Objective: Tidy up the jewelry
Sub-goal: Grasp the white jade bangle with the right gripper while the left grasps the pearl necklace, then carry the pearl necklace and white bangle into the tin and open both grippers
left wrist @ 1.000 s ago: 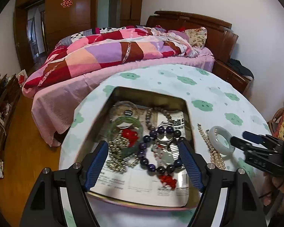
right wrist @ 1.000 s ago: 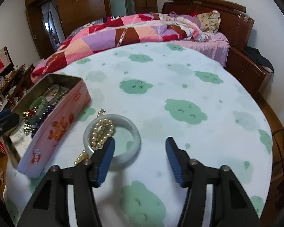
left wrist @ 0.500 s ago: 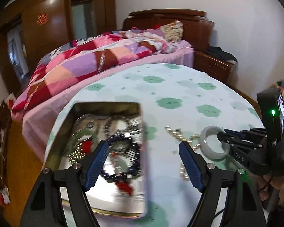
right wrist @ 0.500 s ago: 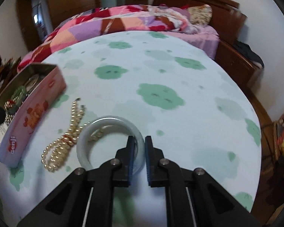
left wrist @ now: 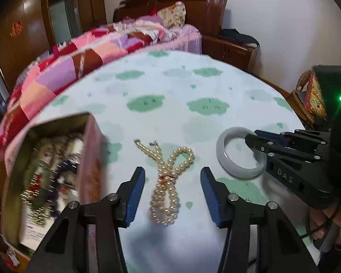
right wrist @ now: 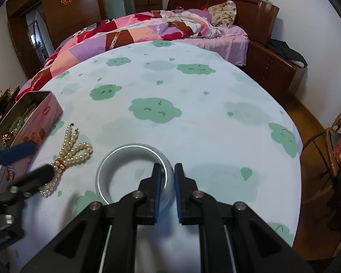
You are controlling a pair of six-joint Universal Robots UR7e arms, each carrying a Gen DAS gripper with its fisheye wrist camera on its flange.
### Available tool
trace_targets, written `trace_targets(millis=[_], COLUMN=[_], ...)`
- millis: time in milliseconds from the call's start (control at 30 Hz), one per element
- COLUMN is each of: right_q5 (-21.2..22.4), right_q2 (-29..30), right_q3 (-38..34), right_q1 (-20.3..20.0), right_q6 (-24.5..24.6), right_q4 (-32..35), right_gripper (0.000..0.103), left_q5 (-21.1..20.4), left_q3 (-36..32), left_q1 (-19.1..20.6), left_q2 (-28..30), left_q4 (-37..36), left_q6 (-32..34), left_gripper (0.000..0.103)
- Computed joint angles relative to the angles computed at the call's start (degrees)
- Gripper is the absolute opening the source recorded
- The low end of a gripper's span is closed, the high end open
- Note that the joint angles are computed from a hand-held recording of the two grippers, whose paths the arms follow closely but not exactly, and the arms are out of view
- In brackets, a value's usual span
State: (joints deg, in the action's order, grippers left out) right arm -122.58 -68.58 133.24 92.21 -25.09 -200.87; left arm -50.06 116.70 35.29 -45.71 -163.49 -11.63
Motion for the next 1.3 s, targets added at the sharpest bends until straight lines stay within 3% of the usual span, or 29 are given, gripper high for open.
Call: trace_targets(millis=[267, 333, 367, 533, 867, 1300], right_q5=[-0.4, -0.5, 0.1, 3.5, 9.0, 13.0], right_q2=[1.0, 1.2, 1.0, 0.3, -2.6, -4.0], right_q3=[-0.3, -0.3, -0.1, 1.6, 2.1, 1.2], right_q1=[0.5, 0.6, 0.5, 0.0, 1.1, 5.4], right_q6=[-2.2, -2.8, -2.9, -4.4, -1.3, 0.1], right_q4=[-0.6, -1.1, -1.1, -4.6, -1.9, 0.7], right_gripper=[0.015, 0.014, 0.014, 0.013, 0.013, 0.013], left_q5=[-2.0, -1.8, -2.7, -2.1, 1.5, 5.3], left_q3=[-1.4, -1.2, -1.1, 0.4, 5.5, 8.2], left_q1=[1.8, 1.8, 2.0, 1.3, -3.4, -3.1], left_q2=[1.8, 1.9, 1.6, 0.7, -5.4, -14.6], left_q4=[1.6, 1.0, 0.8, -2.0, -9.9, -9.4], left_q6=[-0.6, -0.1, 0.0, 0.8, 2.7, 0.5], left_gripper=[0.036, 0.013, 0.011, 0.010, 0.010, 0.010])
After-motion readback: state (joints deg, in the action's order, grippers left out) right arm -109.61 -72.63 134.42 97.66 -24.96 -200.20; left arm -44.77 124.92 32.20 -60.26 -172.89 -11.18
